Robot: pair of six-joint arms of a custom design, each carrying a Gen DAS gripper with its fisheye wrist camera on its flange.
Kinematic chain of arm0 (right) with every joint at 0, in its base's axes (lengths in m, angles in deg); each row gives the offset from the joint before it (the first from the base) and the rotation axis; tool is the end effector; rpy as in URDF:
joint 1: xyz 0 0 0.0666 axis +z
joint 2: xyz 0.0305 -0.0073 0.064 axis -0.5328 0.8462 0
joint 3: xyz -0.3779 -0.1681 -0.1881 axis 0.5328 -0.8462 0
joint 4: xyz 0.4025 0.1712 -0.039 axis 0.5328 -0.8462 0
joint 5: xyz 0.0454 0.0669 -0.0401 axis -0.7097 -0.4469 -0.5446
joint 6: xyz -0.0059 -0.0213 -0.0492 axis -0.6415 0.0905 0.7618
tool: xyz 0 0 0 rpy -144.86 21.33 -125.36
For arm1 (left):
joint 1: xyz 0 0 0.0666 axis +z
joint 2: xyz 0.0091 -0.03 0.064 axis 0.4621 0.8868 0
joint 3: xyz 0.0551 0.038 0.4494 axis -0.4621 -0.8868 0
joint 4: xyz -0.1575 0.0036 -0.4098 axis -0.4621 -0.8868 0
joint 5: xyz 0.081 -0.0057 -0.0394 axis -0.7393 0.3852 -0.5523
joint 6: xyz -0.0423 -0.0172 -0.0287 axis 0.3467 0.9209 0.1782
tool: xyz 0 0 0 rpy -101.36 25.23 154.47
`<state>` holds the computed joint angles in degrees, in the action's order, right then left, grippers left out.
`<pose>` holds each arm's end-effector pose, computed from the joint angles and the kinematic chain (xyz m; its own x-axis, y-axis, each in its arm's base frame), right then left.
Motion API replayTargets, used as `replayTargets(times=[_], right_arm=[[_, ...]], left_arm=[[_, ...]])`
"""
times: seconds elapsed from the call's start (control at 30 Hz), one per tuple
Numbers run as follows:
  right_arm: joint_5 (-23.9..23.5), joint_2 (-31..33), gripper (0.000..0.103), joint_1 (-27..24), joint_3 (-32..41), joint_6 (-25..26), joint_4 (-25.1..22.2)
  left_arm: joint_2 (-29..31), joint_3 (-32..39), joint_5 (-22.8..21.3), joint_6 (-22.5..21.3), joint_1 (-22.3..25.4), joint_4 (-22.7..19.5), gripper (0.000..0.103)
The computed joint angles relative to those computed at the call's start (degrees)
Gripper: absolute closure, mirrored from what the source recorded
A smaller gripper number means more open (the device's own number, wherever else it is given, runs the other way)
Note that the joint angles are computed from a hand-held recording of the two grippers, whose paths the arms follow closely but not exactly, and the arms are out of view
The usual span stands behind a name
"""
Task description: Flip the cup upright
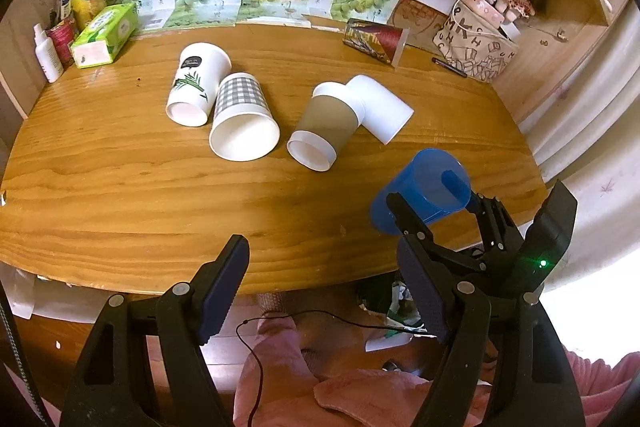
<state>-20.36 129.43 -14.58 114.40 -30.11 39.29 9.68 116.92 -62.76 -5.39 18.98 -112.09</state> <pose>0.6067 0.1893 0.3572 -0.5412 -0.0433 -0.8398 -0.1754 0.9825 0.0624 0.6052 -0.1007 0.4596 -0.8807 0.0797 -0.4670 0.2185 0.9430 -0.2511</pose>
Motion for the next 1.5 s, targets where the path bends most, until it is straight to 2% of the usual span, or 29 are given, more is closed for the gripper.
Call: replayTargets(times=[0.1, 0.2, 0.33, 0.63, 0.8, 1.0, 1.1, 1.2, 1.3, 1.5], right_arm=[[0.1, -0.1, 0.021, 0.1, 0.5, 0.7, -1.5], [0.0, 0.2, 0.021, 0.4, 1.6, 1.3, -5.6], [0.2, -1.1, 0.021, 0.7, 0.7, 1.8, -8.4], [2.0, -8.3, 0.02, 1.7, -5.2, 0.0, -15.6], [6.2, -13.6, 0.02, 2.5, -7.3, -3.0, -21.4], [4.9, -20.3, 0.015, 2.5, -7.8, -8.7, -28.6], [3.7, -23.0, 0.014, 2.9, -6.8, -10.9, -32.3], [3.8, -24.6, 0.008, 3.8, -4.8, -12.0, -36.0], [3.3, -26.1, 0.002, 4.7, -3.4, -13.9, -37.6], [3.0, -27.0, 0.002, 6.1, -0.1, -17.6, -38.9]], left_arm=[[-0.9, -1.0, -0.1, 1.0, 0.4, 1.0, 0.024], [-2.0, -2.3, -0.2, 2.4, 0.8, 1.7, 0.024], [-4.0, -4.7, -0.7, 2.8, 0.9, 2.5, 0.024], [-10.0, -11.9, 0.2, 4.1, -0.4, 4.1, 0.024], [-13.1, -14.3, 0.2, 6.2, -1.8, 4.0, 0.024], [-17.2, -15.0, -3.1, 9.0, -4.3, 4.3, 0.024], [-18.9, -14.5, -5.1, 10.4, -5.4, 4.3, 0.017], [-20.6, -14.7, -8.9, 10.5, -6.5, 5.7, 0.017], [-21.9, -14.7, -12.3, 10.5, -7.2, 6.6, 0.017], [-24.3, -15.4, -18.4, 11.0, -7.8, 8.4, 0.015]])
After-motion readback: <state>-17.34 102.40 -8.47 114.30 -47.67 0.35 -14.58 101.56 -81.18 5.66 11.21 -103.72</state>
